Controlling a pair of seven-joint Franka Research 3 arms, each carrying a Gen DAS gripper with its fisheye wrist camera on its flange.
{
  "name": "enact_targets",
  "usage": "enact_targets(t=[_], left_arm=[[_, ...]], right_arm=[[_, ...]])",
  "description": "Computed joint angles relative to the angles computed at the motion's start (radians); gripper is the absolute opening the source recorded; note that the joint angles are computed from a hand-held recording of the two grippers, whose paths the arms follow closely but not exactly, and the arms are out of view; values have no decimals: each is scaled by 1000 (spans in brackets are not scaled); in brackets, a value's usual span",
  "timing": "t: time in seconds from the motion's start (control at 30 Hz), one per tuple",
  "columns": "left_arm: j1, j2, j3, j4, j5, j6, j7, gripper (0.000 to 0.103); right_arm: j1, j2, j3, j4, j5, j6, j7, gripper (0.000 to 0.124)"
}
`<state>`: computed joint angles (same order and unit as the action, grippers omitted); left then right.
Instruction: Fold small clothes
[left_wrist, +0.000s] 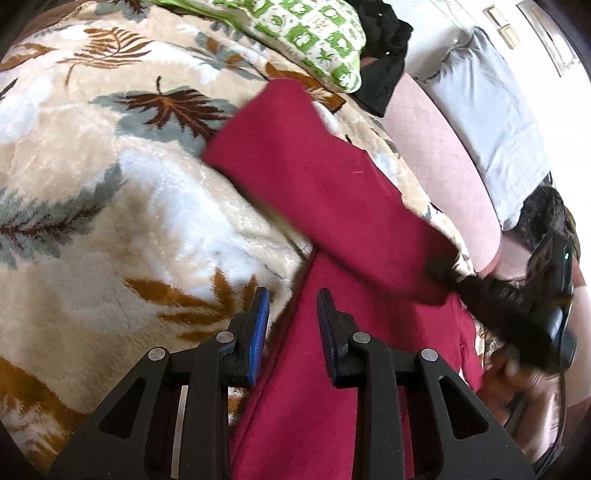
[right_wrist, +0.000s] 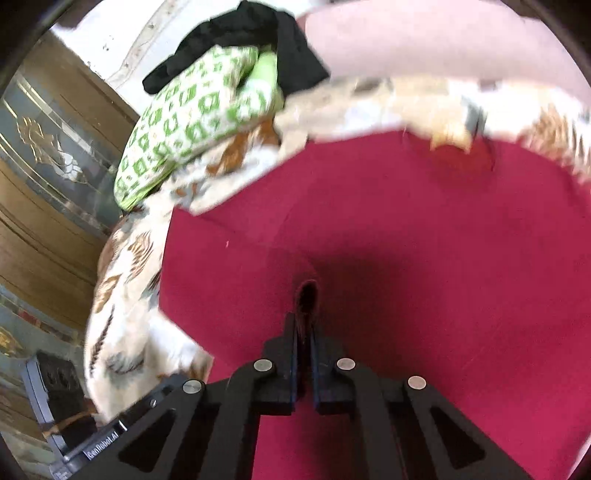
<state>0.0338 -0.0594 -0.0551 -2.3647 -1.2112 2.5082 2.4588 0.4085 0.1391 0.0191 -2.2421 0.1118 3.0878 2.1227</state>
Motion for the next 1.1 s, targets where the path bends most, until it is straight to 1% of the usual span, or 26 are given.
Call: enact_targets(t=[0.03, 0.07, 0.17, 0.23, 0.4, 0.47, 0.57, 0.73, 0.9, 1.03, 1.1], left_arm=[[1, 4, 0, 2, 6, -1, -9, 24], [2, 8, 0, 6, 11, -2, -17, 24], [3, 14, -4, 13, 18, -6, -27, 24], [1, 12, -7, 14, 22, -5, -28, 24], [-4, 12, -12, 15, 28, -1, -26, 24], [-7, 10, -13, 13, 27, 6, -22, 24], [-9, 10, -12, 12, 32, 9, -27, 24], [-11, 19, -14, 17, 46, 12, -43, 24], [-11, 25, -18, 21, 63, 12, -55, 24], [-12, 30, -21, 26, 74, 13, -67, 24], [-11, 31, -22, 26, 74, 16, -68, 24]], right_arm=[[19, -14, -47, 9, -63, -34, 35, 5], [25, -21, -73, 21, -122, -69, 72, 5], [-2, -57, -114, 27, -283, -173, 169, 5], [-33, -82, -121, 14, -360, -216, 219, 5], [-117, -142, -98, -55, -454, -260, 282, 5], [-154, -159, -87, -87, -457, -259, 280, 5], [-206, -186, -59, -127, -523, -242, 345, 5], [-285, -209, -12, -161, -572, -245, 378, 5], [-332, -214, 9, -176, -613, -263, 411, 5], [-350, -211, 15, -182, -664, -284, 467, 5], [-360, -212, 16, -190, -708, -286, 527, 5]])
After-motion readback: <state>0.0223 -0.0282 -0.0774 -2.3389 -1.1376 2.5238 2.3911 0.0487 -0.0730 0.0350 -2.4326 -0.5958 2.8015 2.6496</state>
